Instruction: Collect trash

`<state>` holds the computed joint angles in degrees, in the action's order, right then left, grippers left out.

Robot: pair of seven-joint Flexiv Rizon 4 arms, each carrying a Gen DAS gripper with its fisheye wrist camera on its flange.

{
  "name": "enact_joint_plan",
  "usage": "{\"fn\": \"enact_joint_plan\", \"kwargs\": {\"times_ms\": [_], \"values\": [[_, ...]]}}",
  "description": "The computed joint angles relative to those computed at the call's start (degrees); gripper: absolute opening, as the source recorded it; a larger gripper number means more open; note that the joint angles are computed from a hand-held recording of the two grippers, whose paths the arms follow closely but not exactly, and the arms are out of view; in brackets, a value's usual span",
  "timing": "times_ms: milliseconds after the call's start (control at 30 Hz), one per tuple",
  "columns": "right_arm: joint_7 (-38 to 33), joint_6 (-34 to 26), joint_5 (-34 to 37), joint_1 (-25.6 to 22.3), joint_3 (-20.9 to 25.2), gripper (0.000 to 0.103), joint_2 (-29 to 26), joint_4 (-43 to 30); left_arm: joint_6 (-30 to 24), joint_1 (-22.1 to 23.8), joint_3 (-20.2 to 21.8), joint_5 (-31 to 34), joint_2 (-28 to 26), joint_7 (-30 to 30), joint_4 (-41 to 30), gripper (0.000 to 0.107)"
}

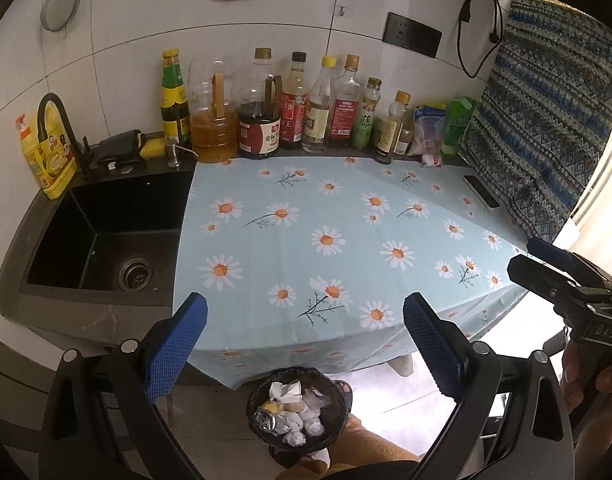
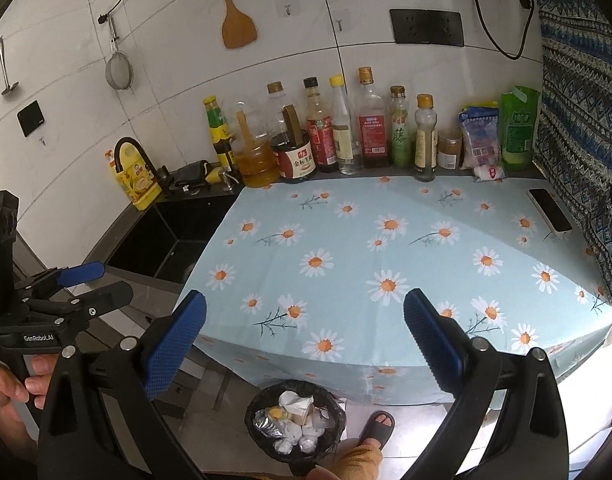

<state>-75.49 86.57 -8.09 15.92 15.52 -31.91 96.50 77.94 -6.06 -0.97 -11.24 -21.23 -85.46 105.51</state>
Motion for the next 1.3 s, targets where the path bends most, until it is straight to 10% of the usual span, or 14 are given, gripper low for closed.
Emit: {"fn": "enact_joint_plan", "kwargs": {"times_ms": [1300], "values": [[-2.1,-2.2,1.4,-0.3,1.0,0.098,-1.6,-2.0,-0.5,0.1,0.1,0.0,-0.7,1.4,-0.2,0.096]]}}
